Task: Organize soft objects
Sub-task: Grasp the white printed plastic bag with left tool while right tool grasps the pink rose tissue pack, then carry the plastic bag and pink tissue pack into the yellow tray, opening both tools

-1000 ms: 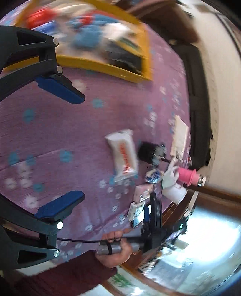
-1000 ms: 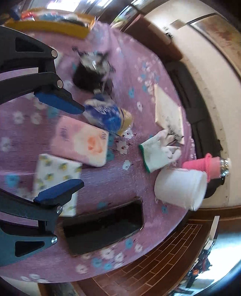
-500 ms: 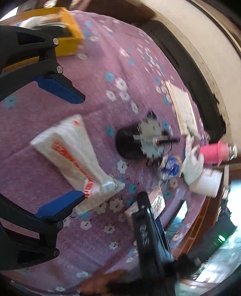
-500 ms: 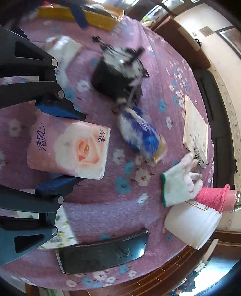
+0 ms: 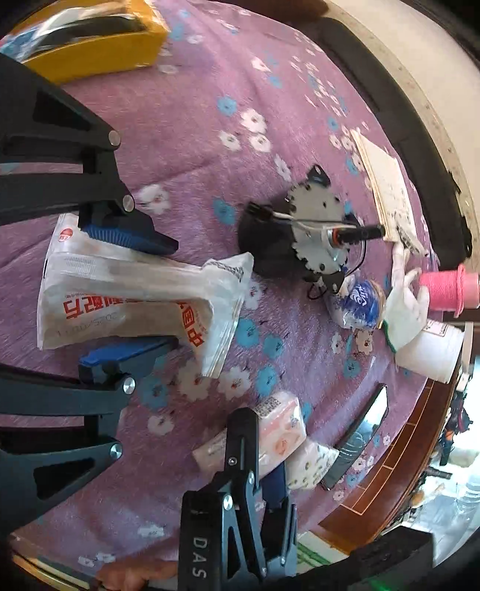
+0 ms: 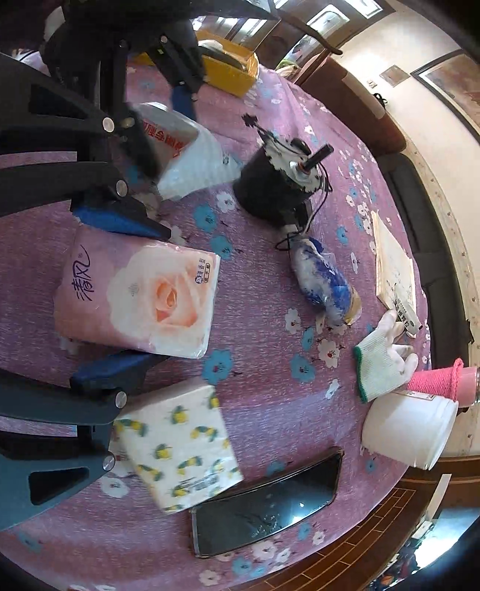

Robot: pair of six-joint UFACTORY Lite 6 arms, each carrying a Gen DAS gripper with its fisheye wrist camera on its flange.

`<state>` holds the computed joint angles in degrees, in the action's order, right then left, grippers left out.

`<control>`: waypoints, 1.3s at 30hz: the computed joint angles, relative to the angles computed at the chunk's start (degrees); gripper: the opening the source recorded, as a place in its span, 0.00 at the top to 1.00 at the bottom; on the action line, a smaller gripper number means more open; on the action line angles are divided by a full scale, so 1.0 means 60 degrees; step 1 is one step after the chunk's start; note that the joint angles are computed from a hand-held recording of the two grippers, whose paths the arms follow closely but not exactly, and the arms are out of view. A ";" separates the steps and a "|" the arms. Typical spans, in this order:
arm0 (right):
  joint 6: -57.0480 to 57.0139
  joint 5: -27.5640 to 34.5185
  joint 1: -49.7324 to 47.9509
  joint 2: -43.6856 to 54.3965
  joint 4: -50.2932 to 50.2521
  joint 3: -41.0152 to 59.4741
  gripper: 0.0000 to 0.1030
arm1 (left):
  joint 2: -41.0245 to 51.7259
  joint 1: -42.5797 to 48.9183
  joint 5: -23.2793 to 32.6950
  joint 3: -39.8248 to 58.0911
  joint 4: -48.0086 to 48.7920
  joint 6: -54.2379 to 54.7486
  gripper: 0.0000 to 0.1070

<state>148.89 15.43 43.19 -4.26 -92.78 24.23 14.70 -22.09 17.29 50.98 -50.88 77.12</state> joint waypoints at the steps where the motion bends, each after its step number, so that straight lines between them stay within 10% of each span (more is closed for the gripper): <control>1: 0.0125 0.0069 0.0166 -0.0236 0.0032 -0.0154 0.41 | -0.0280 0.0137 0.0207 -0.0220 -0.0297 0.0265 0.60; 22: -0.1753 0.3722 0.5437 -0.0340 0.4918 0.1809 0.41 | -0.7994 0.7095 0.4995 -0.4402 -0.0717 0.2290 0.60; 39: -0.4515 0.4377 0.6419 0.4069 0.6401 0.7424 0.41 | -0.5263 1.3587 0.8345 -0.2837 -0.0657 0.5559 0.59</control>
